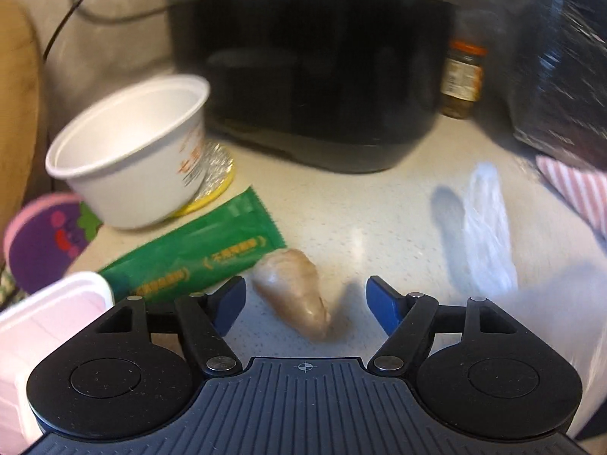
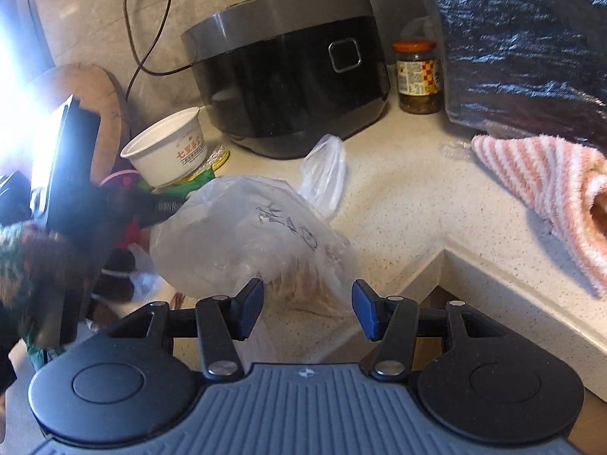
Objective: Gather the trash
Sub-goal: 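Grasp the beige ginger piece with the left gripper while the right holds the bag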
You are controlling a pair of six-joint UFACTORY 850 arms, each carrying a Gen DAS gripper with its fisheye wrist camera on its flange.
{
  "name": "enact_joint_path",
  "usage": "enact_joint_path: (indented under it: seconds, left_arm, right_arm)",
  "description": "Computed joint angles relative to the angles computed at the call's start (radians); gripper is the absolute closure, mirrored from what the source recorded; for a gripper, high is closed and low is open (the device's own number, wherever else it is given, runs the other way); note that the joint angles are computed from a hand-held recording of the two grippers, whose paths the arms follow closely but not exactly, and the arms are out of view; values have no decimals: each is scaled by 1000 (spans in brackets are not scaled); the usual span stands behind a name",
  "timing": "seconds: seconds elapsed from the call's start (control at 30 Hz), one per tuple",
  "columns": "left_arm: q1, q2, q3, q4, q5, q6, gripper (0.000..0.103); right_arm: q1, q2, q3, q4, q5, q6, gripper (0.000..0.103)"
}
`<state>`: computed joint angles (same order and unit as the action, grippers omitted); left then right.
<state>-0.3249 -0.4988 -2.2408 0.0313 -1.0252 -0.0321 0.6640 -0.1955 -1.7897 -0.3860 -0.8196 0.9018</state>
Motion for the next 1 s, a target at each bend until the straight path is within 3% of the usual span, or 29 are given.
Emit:
enact_joint_path:
  seconds: [0.07,0.17,0.2,0.23,0.27,0.4,0.57,0.63,0.7,0.77,0.87,1.0]
  left_arm:
    - [0,-39,-57,9,-43,-22,27]
    - [4,-56,-75,5,-43,-33,32]
    - [9,-54,-71,-11,-40,-32,37]
    - [11,-49,-64,-13,-34,-34,52]
    - [9,-51,-66,6,-28,-40,57]
    - [31,-43,-68,-77,-62,-12,57]
    - [68,63,68,-180,14,33,57]
    - [88,107,117,-243,43,67,57]
    - [107,158,174,-311,77,114,57]
    - [120,194,210,-343,100,129,57]
    - [138,269,287,-358,141,167,57]
    - [190,355,381,-445,140,273,57]
  right_arm:
    - [-5,-6,-5,16,9,-30,50]
    - [-3,-29,-31,-15,28,-54,44]
    - [-5,-40,-42,-23,40,-69,43]
    - [-9,-56,-60,-21,46,-87,43]
    - [-15,-75,-82,-7,49,-111,43]
    - [-46,-170,-206,105,49,-241,43]
    - [-33,-271,-381,80,-55,-237,42]
    - [-14,-226,-345,38,-21,-164,37]
    - [23,-168,-285,-94,-3,-15,21]
    - [72,-151,-279,-249,-52,129,14]
    - [102,-196,-353,-255,-106,125,14]
    - [122,-383,-610,-280,-283,105,14]
